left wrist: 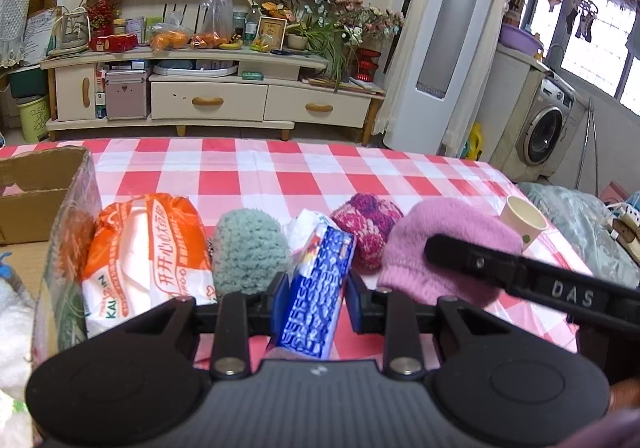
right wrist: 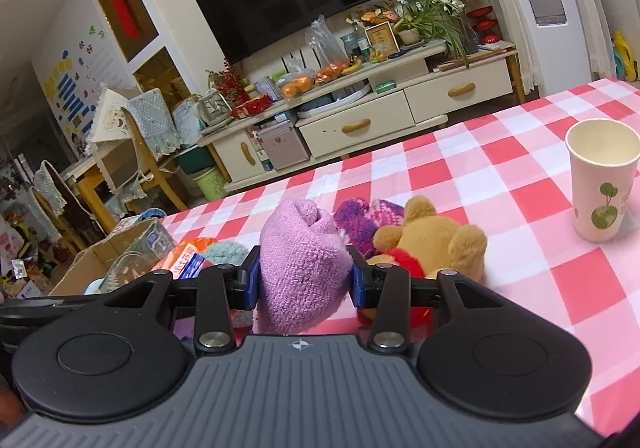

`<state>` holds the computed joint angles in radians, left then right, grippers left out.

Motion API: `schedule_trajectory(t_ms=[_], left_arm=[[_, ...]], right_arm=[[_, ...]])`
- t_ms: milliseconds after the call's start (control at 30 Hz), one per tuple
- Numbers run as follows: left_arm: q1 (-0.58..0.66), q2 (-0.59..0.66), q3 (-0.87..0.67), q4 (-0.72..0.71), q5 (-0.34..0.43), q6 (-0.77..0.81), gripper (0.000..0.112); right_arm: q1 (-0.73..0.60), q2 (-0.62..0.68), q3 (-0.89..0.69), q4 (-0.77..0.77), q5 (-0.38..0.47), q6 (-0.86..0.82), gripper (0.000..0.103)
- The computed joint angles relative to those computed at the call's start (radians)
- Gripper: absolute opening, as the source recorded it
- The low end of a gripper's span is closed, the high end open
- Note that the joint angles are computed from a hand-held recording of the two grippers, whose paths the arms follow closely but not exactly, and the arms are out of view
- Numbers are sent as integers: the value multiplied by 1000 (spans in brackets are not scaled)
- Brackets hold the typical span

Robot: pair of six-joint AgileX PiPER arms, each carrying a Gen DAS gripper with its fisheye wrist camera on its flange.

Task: Organize soft objects
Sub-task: 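Carry the tissue box with the left tool and the pink hat with the right tool over the box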

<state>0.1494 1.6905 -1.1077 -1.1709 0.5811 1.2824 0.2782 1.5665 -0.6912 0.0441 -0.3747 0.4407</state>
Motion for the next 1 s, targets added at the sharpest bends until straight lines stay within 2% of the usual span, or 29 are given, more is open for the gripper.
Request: schedule_trajectory(t_ms=[267, 700, 1000], left_arm=[[50, -24, 8, -39, 45, 25, 29], [162, -66, 9, -98, 95, 72, 29], [241, -86, 5, -153, 64, 123, 29]], right_arm=[[14, -17, 0, 21, 10, -46, 52], [19, 5, -40, -48, 8, -19, 52], [23, 27, -77, -161, 4, 41, 52]])
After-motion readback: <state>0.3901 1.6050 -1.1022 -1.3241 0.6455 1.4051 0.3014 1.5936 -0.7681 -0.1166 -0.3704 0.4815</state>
